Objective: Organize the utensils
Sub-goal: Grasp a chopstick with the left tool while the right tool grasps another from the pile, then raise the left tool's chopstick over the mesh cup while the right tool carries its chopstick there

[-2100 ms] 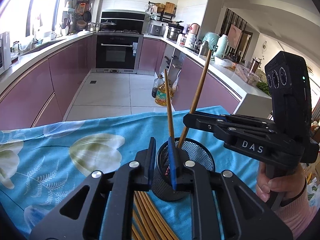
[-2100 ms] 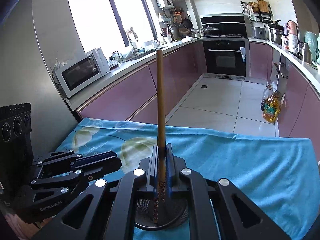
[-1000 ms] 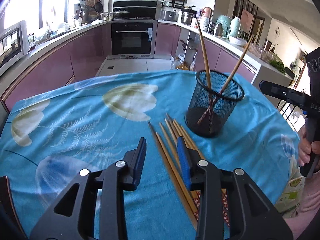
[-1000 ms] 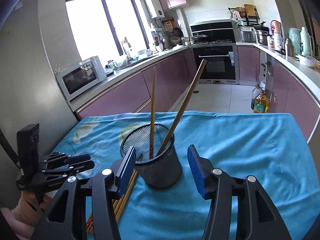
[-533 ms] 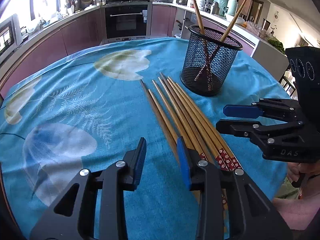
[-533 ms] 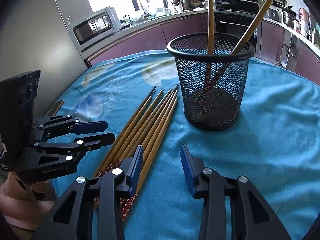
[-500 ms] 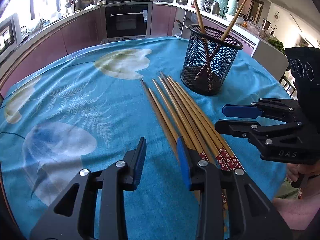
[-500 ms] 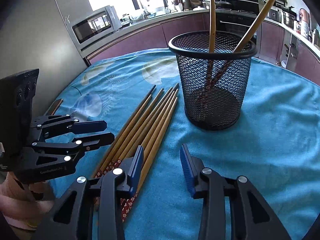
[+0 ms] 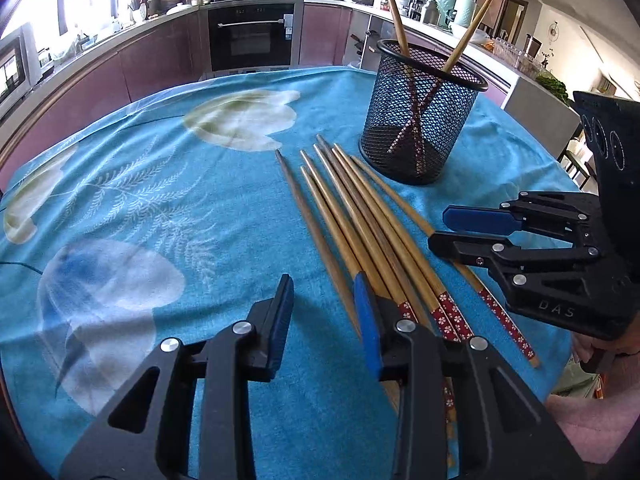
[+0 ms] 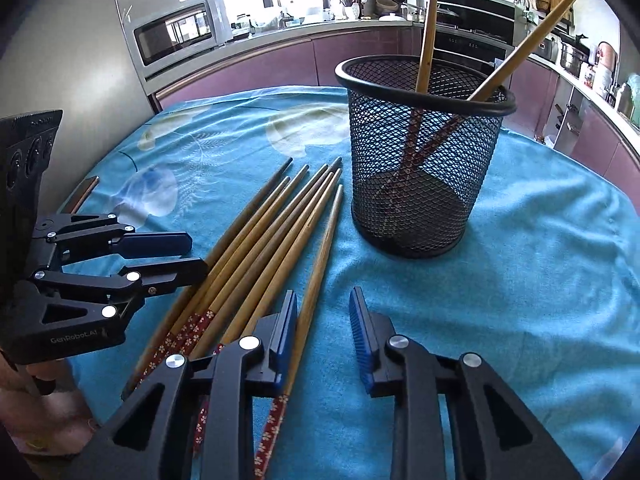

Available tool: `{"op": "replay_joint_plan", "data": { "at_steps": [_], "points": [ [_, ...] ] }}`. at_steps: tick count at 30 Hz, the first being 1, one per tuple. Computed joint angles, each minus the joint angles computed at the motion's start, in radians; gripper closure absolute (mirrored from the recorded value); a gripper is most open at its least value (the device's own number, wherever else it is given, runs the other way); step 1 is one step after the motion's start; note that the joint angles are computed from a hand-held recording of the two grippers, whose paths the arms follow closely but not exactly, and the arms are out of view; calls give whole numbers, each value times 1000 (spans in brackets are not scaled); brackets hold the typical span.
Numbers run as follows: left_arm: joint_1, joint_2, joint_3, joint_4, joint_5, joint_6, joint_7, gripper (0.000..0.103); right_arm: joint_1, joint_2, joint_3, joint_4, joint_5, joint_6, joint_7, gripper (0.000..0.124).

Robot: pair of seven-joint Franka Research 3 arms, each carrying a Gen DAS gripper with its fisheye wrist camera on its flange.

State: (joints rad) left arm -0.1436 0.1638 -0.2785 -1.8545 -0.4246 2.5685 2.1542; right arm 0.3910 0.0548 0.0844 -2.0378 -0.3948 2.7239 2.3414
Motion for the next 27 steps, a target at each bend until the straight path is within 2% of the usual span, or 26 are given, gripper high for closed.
{"op": "replay_joint_plan", "data": {
  "at_steps": [7, 12, 16, 23, 27],
  "points": [
    [-5, 38, -3, 42, 39, -3, -35, 76, 10, 29, -9, 39, -37, -24, 14, 100],
    [2, 69, -12, 84, 45, -21, -77, 90, 14, 39, -19, 47, -31, -14, 29, 108],
    [6, 71, -18, 80, 47, -5, -95, 91, 8, 29, -20, 26, 9, 20, 21, 117],
    [34, 46, -33, 56, -42, -5, -57, 95, -7, -10, -17, -33, 49, 104, 24, 118],
    [38, 19, -32, 35, -100, -12, 8, 95, -19, -25, 0, -53, 124, 146, -57, 118]
  ]
}}
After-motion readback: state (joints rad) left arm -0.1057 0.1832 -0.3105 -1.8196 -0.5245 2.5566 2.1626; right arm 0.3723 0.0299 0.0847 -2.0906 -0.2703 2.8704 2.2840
